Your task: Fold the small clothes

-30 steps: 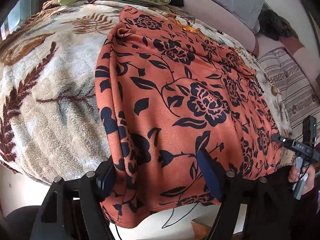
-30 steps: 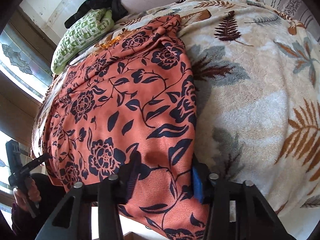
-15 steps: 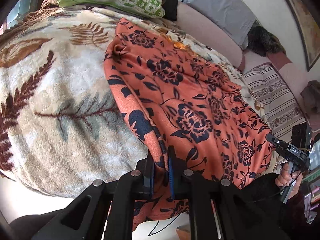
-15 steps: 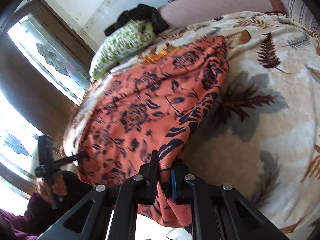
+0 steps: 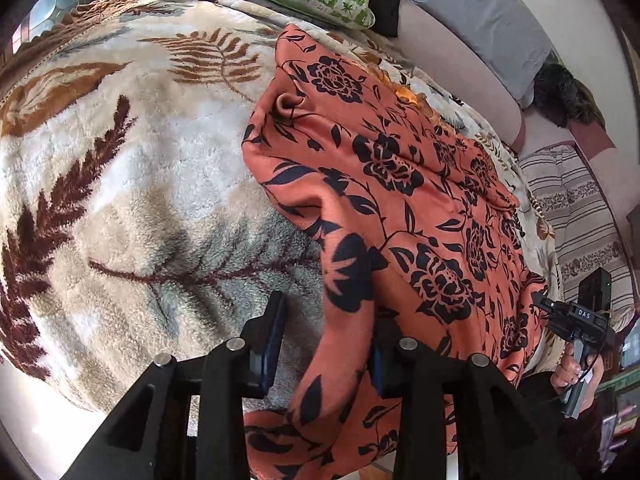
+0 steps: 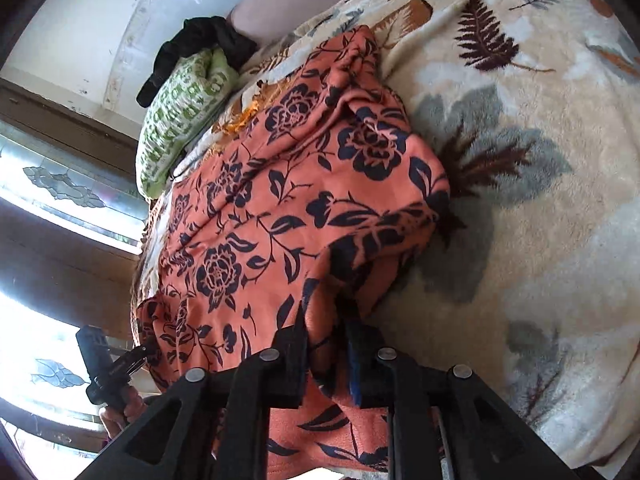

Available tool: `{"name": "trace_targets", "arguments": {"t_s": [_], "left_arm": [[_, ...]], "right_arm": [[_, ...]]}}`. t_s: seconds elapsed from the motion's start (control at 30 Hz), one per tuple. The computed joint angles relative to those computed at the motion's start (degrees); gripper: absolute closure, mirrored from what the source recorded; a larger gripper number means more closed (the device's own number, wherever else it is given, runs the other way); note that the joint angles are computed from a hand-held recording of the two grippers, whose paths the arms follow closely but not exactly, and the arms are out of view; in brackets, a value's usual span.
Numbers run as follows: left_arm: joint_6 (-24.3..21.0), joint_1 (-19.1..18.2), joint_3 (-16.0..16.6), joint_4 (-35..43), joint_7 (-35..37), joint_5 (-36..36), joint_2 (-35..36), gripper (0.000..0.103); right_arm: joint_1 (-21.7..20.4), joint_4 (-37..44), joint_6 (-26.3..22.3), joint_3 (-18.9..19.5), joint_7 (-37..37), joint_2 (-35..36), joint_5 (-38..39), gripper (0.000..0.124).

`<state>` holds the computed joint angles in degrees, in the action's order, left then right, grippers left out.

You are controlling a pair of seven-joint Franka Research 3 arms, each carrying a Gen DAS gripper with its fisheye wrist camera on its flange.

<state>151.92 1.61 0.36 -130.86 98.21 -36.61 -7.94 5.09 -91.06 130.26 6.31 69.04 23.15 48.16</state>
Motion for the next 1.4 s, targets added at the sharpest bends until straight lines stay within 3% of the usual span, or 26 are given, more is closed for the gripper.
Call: {"name": "trace_targets", "arguments": {"t_s": [0.1, 0.17, 0.2, 0.27, 0.33, 0.4, 0.43, 0.47, 0.63, 0.87, 1.03, 1.13, 1.27, 1.4], "left_arm": [[-2.0, -0.2, 0.5, -0.6, 1.0, -2.0, -0.8, 0.063], [-3.6, -0.2, 0.6, -1.0, 1.3, -2.9, -1.1, 0.063], [-3.7, -0.3, 0.5, -1.4, 1.3, -3.0, -1.6, 0.063], [-5.0, -0.6, 0.5, -2.1, 1.3, -3.5, -2.3, 0.064], [-6.3, -1.0, 0.7, -2.9, 1.6, -4.5, -3.0, 0.065], [-7.9, -1.4, 0.8, -3.1, 2.0, -5.2, -3.3, 0.070], [-9.0, -1.5, 0.8, -3.2, 1.9, -5.3, -3.4, 0.083], [-10.1, -1.5, 0.8, -3.2, 1.8, -5.5, -3.5, 0.090], [-10.4, -2.4, 1.0, -3.9, 3.7, -7.8, -5.1, 0.094], [-13.9, -1.7, 3.6, 1.3, 11.4, -17.9, -4.9, 0.096], [-10.3, -0.1, 3.1, 8.0, 14.8, -20.5, -2.5, 0.096], [-7.3, 0.8, 2.3, 10.3, 14.1, -20.6, -0.3, 0.096], [-5.5, 1.7, 1.0, 7.9, 12.1, -20.9, 0.6, 0.096], [-7.4, 2.1, 1.2, 3.8, 11.6, -23.0, 0.1, 0.096]], "right_arm": [[0.5, -1.9, 1.2, -0.3, -0.7, -1.4, -1.1, 0.039], [0.3, -3.6, 1.8, -0.2, -2.0, -2.4, -0.4, 0.039], [0.2, -4.1, 1.4, -0.1, -3.3, -2.7, -0.4, 0.041], [1.3, -5.6, 2.3, -0.7, -4.9, -3.9, -3.6, 0.058], [1.8, -6.6, 2.0, -0.7, -7.3, -4.7, -5.1, 0.101], [2.2, -7.2, 0.9, -0.6, -8.8, -5.1, -5.7, 0.104], [2.6, -7.9, 1.4, -0.7, -9.5, -5.6, -6.2, 0.105], [2.6, -8.3, 1.3, -0.6, -10.3, -6.0, -6.0, 0.106], [0.4, -8.6, -1.4, 0.3, -16.9, -7.0, 4.6, 0.110], [-1.5, -7.0, -5.6, 0.4, -22.2, -6.5, 19.1, 0.110], [-3.3, -3.4, -8.0, 0.8, -23.6, -3.9, 28.0, 0.110], [-4.0, -2.0, -6.7, 1.4, -24.7, -2.7, 33.3, 0.110], [-3.9, -0.6, -4.2, 1.4, -21.6, -1.2, 34.3, 0.110], [-3.6, -1.0, -5.0, 1.2, -19.8, -1.5, 29.5, 0.110]]}}
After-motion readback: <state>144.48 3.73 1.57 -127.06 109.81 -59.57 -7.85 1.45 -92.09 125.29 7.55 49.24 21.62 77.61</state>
